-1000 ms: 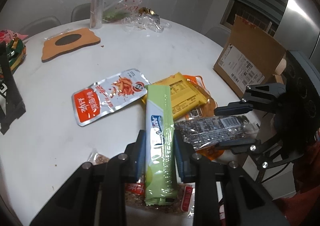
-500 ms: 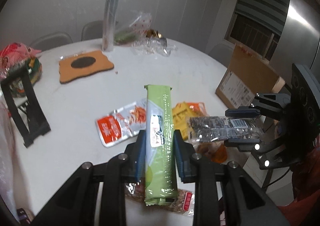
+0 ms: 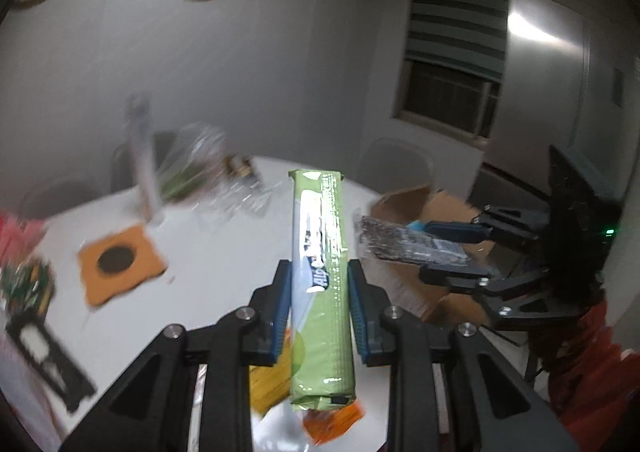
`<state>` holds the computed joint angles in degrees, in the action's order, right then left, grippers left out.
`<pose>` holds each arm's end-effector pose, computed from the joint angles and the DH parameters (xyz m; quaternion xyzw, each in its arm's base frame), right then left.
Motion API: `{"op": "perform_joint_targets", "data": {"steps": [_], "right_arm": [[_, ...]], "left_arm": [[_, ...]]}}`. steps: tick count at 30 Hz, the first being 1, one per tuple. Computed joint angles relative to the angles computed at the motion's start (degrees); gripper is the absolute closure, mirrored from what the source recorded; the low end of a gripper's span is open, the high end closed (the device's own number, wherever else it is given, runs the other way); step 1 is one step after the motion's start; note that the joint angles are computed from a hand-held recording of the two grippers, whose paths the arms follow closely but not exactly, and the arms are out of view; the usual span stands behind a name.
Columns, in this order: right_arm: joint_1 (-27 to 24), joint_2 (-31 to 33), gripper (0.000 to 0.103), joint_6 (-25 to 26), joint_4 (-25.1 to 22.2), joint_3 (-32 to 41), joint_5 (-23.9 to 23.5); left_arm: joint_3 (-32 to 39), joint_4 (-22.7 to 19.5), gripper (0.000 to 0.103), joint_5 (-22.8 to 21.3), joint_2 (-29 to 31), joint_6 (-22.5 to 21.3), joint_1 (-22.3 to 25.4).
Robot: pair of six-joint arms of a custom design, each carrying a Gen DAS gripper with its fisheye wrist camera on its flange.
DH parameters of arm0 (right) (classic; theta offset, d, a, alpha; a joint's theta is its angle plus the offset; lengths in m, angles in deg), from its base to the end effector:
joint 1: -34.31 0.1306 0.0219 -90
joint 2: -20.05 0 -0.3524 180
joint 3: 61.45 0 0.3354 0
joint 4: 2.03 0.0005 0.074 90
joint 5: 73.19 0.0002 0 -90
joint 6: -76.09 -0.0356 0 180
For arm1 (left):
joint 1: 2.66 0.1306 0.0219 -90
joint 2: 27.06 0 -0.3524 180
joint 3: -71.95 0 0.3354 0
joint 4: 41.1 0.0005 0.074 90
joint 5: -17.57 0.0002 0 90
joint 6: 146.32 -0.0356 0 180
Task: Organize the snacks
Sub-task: 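Lift both held snacks and carry them toward the cardboard box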
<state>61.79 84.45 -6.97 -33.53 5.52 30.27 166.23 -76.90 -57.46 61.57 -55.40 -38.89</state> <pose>0.2699 0.1305 0.4107 -0.1962 0.8347 -0.0094 0.5145 0.3499 -0.2684 0.4613 0.3225 0.7991 -0.2646 0.4329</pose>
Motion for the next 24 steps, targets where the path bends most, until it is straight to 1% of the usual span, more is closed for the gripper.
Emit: {"op": "perform_joint_targets", "data": {"steps": [3, 5, 8, 9, 10, 12, 13, 15, 18, 21, 24], "right_arm": [[-4.92, -3.89, 0.062, -1.97, -1.14, -0.95, -1.83], [-9.42, -5.64, 0.062, -2.92, -1.26, -1.86, -3.68], [-16.44, -6.93, 0.062, -4.05, -0.97, -3.67, -8.63], [-18.29, -7.27, 0.062, -4.22, -1.02, -4.26, -9.67], [-19.86, -7.36, 0.062, -4.25, -0.60, -5.08, -9.87], [-22.11, -7.33, 0.062, -3.81, 0.69, -6.60, -9.57], [-23.48, -7.21, 0.062, -3.60, 1.12, -7.26, -9.96], [-25.98, -6.66, 0.062, -3.61, 1.65, -7.93, -11.77], [-28.28, -5.94, 0.062, -3.27, 2.19, -8.83, -13.70], [-29.17, -4.40, 0.062, -2.84, 2.66, -9.04, -14.61], [-28.68, -3.10, 0.062, -2.11, 3.02, -9.01, -13.74]], "left_arm": [[6.33, -1.89, 0.079, 0.34, 3.71, -1.00, -3.21], [10.96, -3.28, 0.079, 1.54, 6.88, -1.39, -5.31], [16.82, -5.23, 0.079, 3.42, 11.30, -1.98, -8.05], [19.48, -6.33, 0.079, 3.45, 13.27, -2.56, -9.28], [21.57, -7.36, 0.079, 3.38, 14.86, -2.94, -10.29], [27.80, -10.97, 0.079, 3.60, 19.56, -3.71, -12.19], [29.67, -12.29, 0.079, 3.36, 20.92, -4.00, -12.86], [34.17, -15.05, 0.079, 2.42, 24.71, -4.91, -14.20], [38.52, -17.91, 0.079, 1.60, 28.71, -5.46, -15.35], [41.90, -20.12, 0.079, 0.90, 31.82, -6.03, -15.97], [43.69, -21.72, 0.079, 0.22, 33.62, -6.59, -16.21]]}}
